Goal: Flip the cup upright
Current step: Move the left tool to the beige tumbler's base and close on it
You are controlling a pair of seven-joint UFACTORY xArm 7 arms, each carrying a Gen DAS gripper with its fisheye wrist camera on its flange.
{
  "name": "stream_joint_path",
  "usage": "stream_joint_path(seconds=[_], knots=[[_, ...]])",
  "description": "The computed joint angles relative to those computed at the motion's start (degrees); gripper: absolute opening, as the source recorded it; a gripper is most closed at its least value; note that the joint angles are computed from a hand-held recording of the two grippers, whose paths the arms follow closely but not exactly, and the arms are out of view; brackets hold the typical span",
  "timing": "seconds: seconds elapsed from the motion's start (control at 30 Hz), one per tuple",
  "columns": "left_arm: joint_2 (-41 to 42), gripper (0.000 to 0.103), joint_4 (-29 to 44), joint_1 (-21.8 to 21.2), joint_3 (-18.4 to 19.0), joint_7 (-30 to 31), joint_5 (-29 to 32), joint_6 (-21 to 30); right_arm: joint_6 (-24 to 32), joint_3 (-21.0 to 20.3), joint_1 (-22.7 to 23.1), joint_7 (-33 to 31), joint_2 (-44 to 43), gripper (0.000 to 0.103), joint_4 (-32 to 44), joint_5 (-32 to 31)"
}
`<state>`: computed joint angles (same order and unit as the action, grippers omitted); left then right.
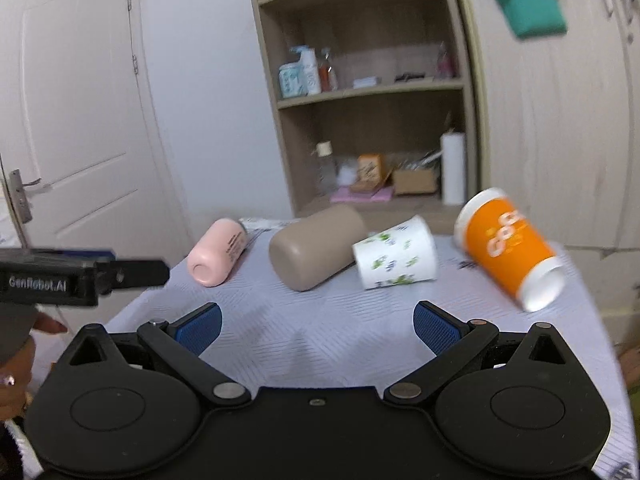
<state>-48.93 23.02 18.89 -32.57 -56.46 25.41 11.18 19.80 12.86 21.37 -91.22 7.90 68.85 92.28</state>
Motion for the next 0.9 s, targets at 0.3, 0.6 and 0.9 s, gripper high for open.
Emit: stream_joint_path(seconds=[0.3,0.6,0.9], knots=[[22.04,0.1,10.86,-1.31,10.48,14.73,0.49,-7.25,5.09,2.65,-0.77,20.99,10.74,0.103,10.54,-23.32],[39.32,0.091,21.2,-24.97,33.76,39.78,-21.02,-8.94,5.16,6.59,-3.48,29.71,16.66,0.103,17.14,-32.72],[45.65,0.064,29.04,-25.89,34.31,58.03,-36.96,-2.79,8.55,8.19,-4.25,36.89,22.15,0.103,24.58,-43.79]])
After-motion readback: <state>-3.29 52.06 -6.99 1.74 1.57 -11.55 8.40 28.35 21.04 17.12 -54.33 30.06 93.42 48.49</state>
